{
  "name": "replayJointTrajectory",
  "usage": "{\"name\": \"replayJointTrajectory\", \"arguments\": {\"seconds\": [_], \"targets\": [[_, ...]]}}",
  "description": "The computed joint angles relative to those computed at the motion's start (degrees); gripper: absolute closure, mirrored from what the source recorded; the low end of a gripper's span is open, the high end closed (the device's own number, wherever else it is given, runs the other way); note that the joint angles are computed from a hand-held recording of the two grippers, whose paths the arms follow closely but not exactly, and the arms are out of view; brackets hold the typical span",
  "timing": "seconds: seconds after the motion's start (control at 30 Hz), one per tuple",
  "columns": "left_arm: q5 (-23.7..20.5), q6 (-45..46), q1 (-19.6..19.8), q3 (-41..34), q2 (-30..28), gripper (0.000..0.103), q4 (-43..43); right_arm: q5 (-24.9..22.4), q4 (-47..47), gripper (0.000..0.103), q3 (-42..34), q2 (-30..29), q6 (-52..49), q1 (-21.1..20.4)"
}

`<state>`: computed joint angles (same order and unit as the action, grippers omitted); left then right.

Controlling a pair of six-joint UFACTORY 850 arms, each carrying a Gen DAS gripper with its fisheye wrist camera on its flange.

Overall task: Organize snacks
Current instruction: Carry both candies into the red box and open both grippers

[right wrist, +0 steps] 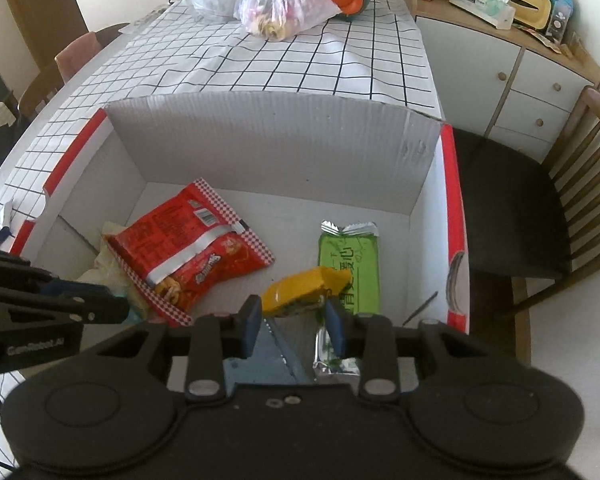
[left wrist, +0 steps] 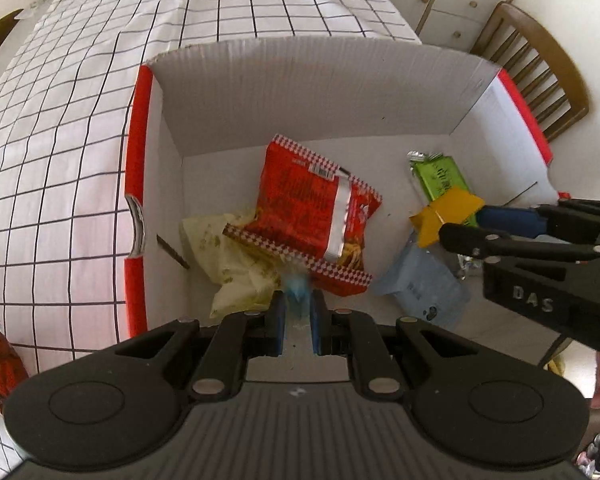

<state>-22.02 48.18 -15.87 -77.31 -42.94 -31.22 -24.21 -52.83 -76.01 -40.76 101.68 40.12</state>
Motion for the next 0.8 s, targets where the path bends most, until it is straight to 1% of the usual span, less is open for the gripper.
{"name": "replayJointTrajectory", "arguments": {"seconds": [0.17, 0.4, 0.53, 0.8], "targets": [[0.8, 1.0, 0.1, 0.7, 0.3, 0.091, -1.0, 0.6, -3.0, 0.065, 1.3, 1.0, 3.6, 0.4], [1.3, 8.2, 0.9, 2.9, 2.4, 0.089, -8.2, 1.0, -11.2, 0.062, 3.8, 3.5, 12.7, 1.6], [1.3, 14.0, 1.8, 4.8, 4.4, 0.085, -13.9, 0.1, -14.4, 0.061, 4.8, 5.0, 16.3, 2.5], [1.0, 26.0, 3.4, 8.9, 8.6, 0.082, -25.1, -2.4, -18.7, 0.057, 5.1, 6.6, 21.1, 4.6]]}}
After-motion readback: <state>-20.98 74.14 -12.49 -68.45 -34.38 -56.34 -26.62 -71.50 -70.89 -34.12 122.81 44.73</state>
